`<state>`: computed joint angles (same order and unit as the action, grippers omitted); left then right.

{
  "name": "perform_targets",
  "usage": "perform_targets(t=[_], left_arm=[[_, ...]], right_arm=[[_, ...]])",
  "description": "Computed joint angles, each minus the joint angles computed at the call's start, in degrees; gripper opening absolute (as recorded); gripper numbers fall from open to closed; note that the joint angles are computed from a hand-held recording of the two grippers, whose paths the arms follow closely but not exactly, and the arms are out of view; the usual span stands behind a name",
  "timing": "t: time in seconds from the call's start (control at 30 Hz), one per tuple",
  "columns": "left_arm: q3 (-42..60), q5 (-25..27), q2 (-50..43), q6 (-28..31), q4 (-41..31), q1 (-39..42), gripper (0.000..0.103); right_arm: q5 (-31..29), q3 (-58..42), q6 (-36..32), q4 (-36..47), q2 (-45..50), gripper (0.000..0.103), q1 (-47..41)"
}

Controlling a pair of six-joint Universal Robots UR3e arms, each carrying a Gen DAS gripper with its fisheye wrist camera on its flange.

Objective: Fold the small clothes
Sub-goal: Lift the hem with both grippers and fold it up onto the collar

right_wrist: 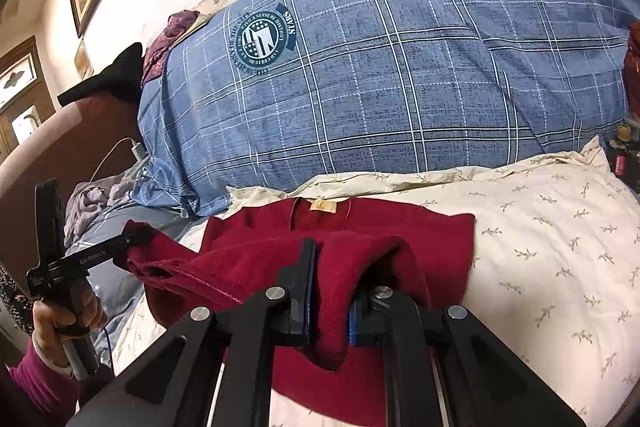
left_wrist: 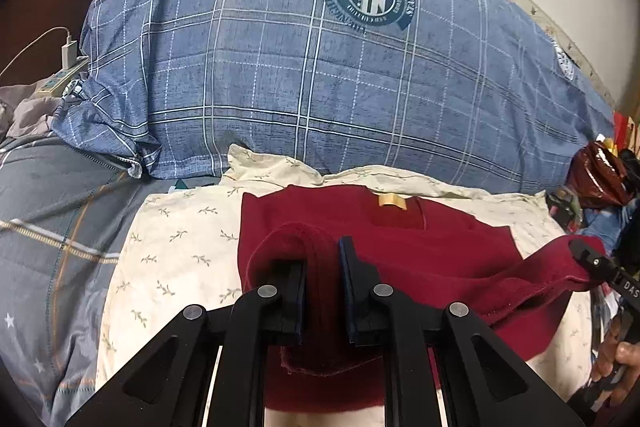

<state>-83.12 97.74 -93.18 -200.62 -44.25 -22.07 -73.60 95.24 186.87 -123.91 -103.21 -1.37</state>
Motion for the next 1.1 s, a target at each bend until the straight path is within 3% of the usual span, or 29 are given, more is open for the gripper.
perform_targets(t=[0.57, 1.1], left_arm=[[12.5, -0.4, -14.9, 1.4, -0.2, 2.2, 0.014], [35.5, -1.5, -35.4, 0.5, -8.0, 4.6, 0.014]], right_arm=[[-0.9, -1.3, 0.6, -4.8, 10.1, 0.011, -1.6], [-0.1, -4.7, 1.4, -8.9, 23.7, 0.011, -4.6]])
